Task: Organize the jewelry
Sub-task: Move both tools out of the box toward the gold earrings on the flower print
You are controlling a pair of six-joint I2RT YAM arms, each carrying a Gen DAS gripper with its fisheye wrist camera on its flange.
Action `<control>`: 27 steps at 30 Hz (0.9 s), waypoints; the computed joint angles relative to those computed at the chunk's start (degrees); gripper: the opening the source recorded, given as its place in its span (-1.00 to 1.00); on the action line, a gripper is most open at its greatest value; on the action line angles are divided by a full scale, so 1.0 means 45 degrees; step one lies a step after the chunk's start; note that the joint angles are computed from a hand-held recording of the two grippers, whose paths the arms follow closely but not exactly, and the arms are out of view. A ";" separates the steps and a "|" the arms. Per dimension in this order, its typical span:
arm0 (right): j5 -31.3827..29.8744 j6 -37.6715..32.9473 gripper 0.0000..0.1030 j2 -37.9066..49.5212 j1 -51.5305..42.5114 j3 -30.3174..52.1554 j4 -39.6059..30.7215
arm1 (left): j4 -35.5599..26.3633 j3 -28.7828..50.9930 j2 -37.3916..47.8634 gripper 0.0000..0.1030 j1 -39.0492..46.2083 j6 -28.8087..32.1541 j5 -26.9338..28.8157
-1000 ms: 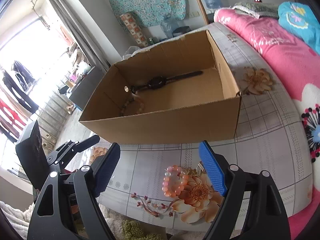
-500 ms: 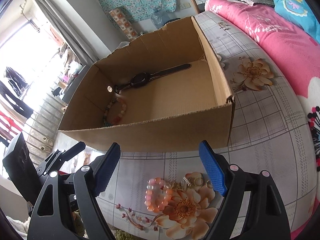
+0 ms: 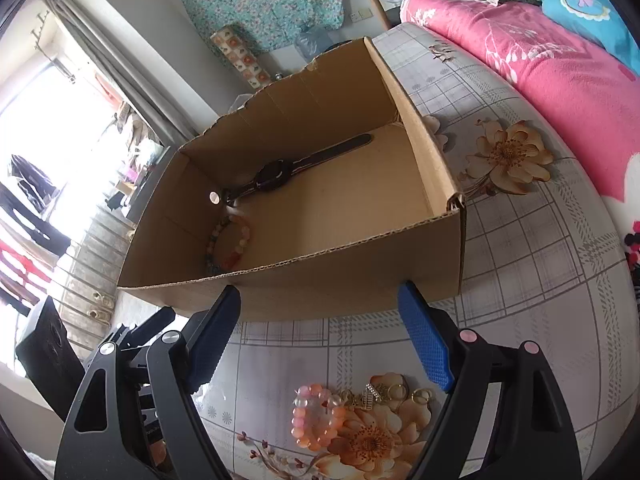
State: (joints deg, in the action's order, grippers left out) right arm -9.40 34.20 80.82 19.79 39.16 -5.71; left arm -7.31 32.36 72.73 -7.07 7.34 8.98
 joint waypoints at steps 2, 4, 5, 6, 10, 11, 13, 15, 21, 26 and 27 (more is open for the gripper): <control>-0.0069 -0.0039 0.53 0.0114 -0.0113 0.0026 0.0175 | 0.0041 0.0029 0.0095 0.34 -0.0023 -0.0179 -0.0024; 0.0006 -0.0084 0.53 0.0083 -0.0096 -0.0006 0.0244 | 0.0009 0.0139 0.0260 0.34 0.0094 -0.0375 0.0148; 0.0155 -0.0083 0.53 -0.0005 -0.0050 -0.0025 0.0183 | 0.0019 0.0142 0.0297 0.34 0.0099 -0.0469 0.0178; 0.0296 -0.0101 0.53 -0.0117 -0.0017 -0.0070 0.0112 | 0.0019 0.0151 0.0325 0.34 0.0118 -0.0559 0.0229; 0.0905 -0.0185 0.53 -0.0744 0.0184 -0.0350 -0.0433 | -0.0026 0.0050 0.0327 0.34 -0.0052 -0.0727 0.0063; 0.1220 -0.0248 0.53 -0.0945 0.0300 -0.0381 -0.0730 | -0.0065 -0.0001 0.0309 0.34 -0.0080 -0.0745 0.0117; 0.1638 -0.0374 0.53 -0.1245 0.0414 -0.0429 -0.1163 | -0.0149 -0.0066 0.0320 0.34 -0.0220 -0.0761 0.0105; 0.2266 -0.0496 0.58 -0.1624 0.0627 -0.0396 -0.1788 | -0.0134 -0.0085 0.0431 0.34 -0.0384 -0.0800 0.0025; 0.4321 -0.1510 0.86 -0.3000 0.1023 -0.0126 -0.3765 | 0.0147 -0.0220 0.0549 0.34 -0.0893 -0.1044 -0.0156; 0.5786 -0.2557 0.87 -0.3701 0.0382 0.0301 -0.5238 | 0.0307 -0.0602 0.0139 0.34 -0.0699 -0.1180 0.0131; 0.6255 -0.2609 0.87 -0.3673 0.0355 0.0406 -0.5437 | 0.0287 -0.0728 -0.0029 0.34 -0.0588 -0.1136 0.0215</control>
